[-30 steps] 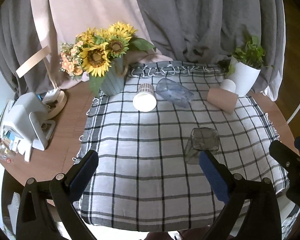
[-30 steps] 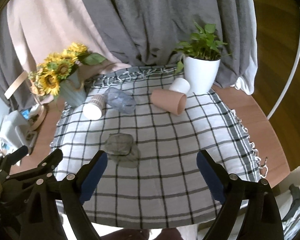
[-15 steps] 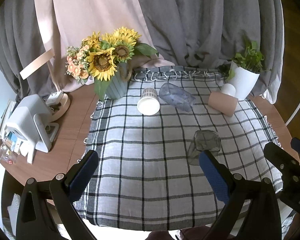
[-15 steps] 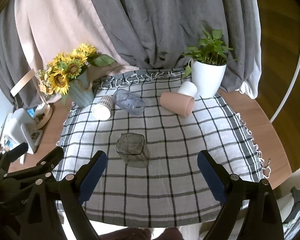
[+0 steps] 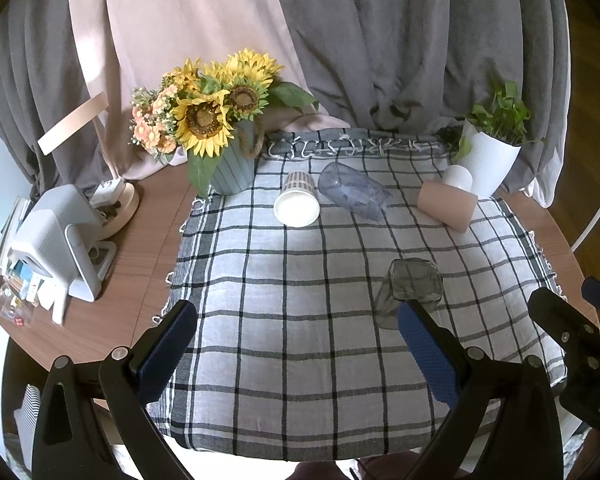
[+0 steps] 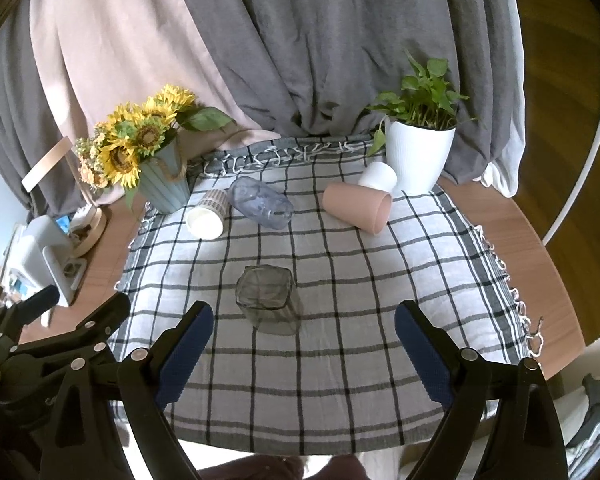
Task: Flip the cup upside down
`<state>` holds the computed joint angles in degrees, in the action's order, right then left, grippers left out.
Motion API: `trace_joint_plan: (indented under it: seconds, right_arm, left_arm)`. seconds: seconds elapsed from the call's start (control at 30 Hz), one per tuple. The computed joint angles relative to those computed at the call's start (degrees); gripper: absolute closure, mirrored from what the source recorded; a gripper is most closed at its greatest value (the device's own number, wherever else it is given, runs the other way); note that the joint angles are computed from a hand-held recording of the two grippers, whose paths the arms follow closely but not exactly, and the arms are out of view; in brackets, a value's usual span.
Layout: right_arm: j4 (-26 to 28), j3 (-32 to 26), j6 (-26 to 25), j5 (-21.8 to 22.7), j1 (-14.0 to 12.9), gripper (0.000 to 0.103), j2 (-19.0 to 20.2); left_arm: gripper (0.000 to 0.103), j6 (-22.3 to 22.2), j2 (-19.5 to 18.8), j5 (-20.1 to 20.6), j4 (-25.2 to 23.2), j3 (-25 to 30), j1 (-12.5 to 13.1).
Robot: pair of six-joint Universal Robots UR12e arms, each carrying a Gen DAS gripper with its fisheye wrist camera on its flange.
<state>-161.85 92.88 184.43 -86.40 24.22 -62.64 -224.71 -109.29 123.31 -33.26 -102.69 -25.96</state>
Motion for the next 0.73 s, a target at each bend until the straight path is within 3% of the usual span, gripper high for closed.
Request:
trace_joint_plan:
  seconds: [0.73]
  right_arm:
    - [0.19,0.21,-0.06,-0.27,-0.03,0.011,-0.12]
  left_arm:
    - [0.001,0.06,-0.35,-0.29,0.22,0.33,-0.18]
